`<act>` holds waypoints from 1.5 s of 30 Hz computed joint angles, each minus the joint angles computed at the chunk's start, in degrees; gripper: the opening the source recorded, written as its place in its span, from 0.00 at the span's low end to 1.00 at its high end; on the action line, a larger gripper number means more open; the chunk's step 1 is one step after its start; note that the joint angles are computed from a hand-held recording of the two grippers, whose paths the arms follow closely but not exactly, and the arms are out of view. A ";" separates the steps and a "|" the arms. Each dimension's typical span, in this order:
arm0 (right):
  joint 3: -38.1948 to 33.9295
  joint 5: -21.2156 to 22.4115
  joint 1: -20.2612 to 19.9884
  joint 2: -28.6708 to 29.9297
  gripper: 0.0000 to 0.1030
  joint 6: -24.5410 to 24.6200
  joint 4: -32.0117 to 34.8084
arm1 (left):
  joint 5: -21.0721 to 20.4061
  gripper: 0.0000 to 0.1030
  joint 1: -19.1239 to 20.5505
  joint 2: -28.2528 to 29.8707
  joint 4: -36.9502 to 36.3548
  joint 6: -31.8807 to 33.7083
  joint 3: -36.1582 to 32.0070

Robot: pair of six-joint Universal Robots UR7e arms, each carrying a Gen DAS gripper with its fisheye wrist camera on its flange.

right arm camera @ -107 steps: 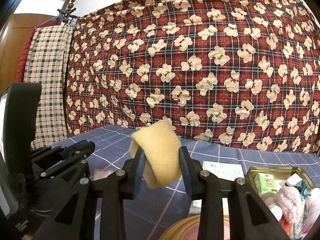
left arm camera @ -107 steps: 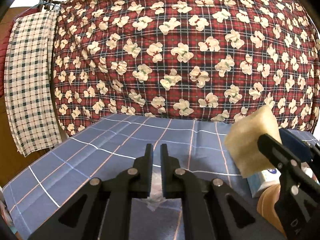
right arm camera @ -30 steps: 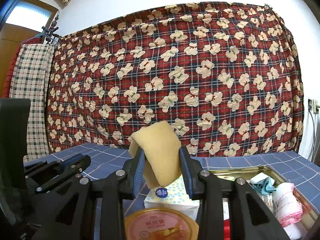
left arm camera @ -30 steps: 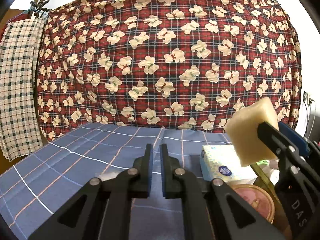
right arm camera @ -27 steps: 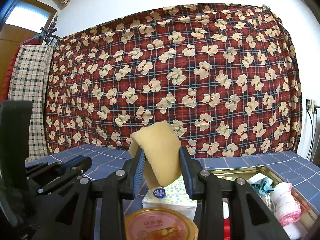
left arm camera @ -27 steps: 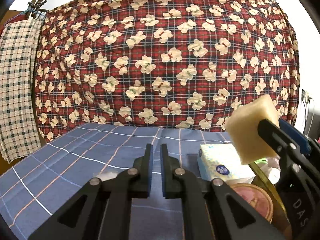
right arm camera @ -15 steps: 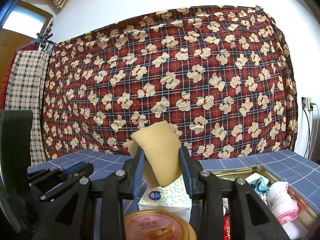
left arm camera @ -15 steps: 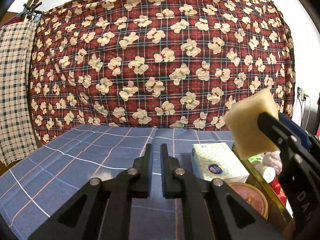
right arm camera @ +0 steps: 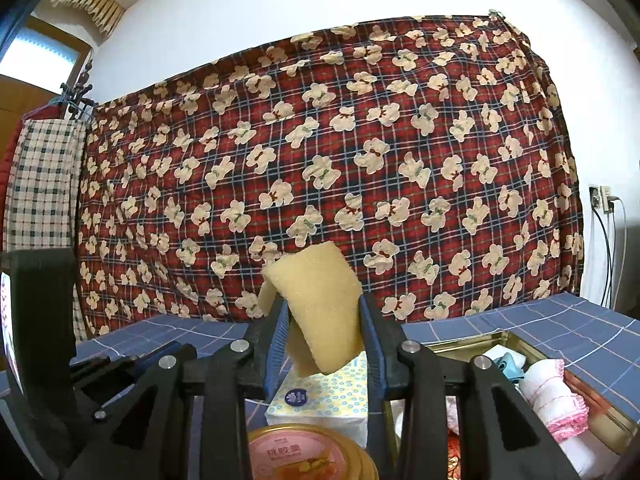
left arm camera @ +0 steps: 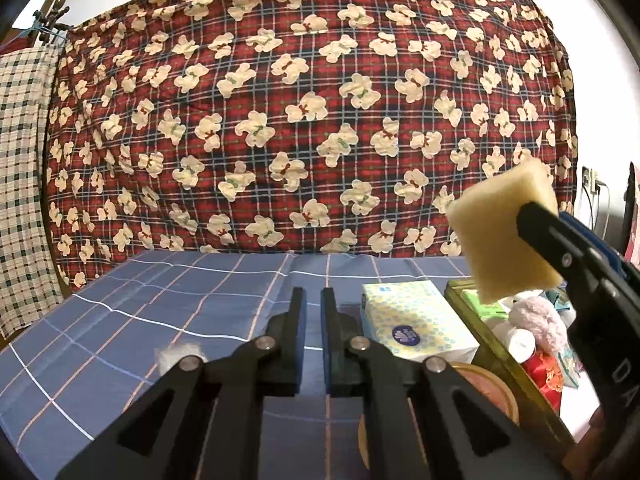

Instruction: Organize soft objects

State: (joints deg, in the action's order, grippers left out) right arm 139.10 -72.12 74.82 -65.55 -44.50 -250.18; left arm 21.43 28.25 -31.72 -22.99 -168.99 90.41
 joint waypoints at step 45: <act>0.91 0.04 2.34 -0.97 0.38 -4.39 7.20 | 2.36 0.53 10.15 7.40 68.25 -56.70 -19.65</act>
